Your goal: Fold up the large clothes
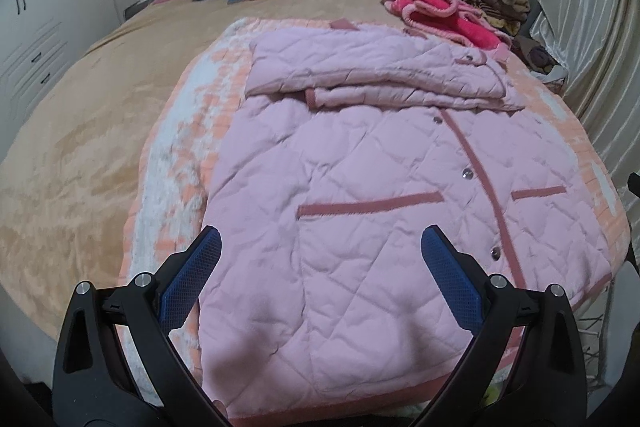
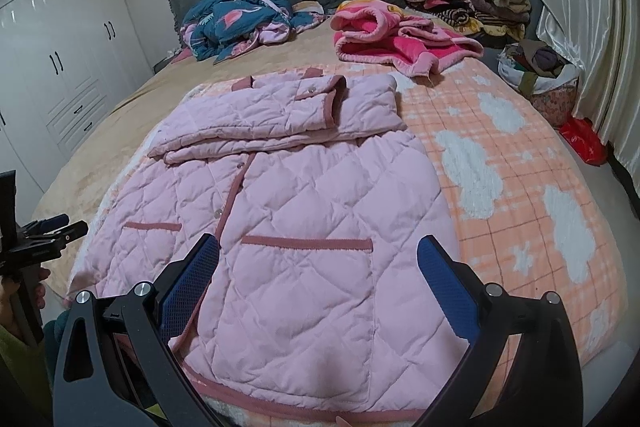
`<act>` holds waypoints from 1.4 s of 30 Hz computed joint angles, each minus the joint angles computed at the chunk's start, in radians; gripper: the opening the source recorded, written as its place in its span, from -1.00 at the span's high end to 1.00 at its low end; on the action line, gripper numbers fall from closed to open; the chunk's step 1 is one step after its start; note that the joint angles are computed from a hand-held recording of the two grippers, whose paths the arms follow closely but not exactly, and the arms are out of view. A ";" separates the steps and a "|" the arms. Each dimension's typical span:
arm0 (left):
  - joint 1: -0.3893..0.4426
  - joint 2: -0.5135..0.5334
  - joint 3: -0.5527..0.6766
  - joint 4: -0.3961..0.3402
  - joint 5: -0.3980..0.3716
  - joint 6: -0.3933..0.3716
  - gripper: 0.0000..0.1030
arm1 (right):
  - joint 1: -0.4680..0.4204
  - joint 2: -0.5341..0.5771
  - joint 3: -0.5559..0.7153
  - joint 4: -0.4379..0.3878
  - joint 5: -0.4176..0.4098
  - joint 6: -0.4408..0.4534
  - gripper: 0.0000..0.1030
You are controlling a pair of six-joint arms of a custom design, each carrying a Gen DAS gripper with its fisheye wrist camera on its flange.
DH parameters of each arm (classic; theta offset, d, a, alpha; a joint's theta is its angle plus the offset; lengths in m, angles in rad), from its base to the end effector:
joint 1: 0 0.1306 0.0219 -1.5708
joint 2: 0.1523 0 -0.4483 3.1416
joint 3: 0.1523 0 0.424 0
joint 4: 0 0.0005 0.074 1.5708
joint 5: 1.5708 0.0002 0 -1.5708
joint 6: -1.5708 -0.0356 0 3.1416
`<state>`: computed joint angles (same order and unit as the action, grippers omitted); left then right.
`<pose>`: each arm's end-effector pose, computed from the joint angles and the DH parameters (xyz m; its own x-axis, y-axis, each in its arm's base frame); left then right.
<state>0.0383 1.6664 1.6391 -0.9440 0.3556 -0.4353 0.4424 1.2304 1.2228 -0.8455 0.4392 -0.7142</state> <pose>0.6162 0.0107 0.4649 -0.6804 0.3695 -0.6328 0.4934 0.8695 -0.0227 0.3969 0.1707 0.4876 -0.6027 0.3705 -0.7067 0.3441 0.9198 0.1887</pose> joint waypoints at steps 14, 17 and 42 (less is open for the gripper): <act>0.058 0.064 0.030 -0.100 0.001 0.002 -0.82 | -0.013 -0.013 -0.054 -0.011 -0.036 -0.033 -0.92; 0.076 0.083 0.047 -0.143 0.020 -0.002 -0.82 | -0.015 -0.017 -0.067 -0.012 -0.041 -0.040 -0.92; 0.116 0.157 0.073 -0.381 0.078 -0.105 -0.81 | -0.046 -0.117 -0.222 -0.095 -0.158 -0.163 -0.92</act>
<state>0.1543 1.8231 1.7117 -1.3251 0.4331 -0.5400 0.3967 1.1133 1.0008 -0.9405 0.2815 -0.8767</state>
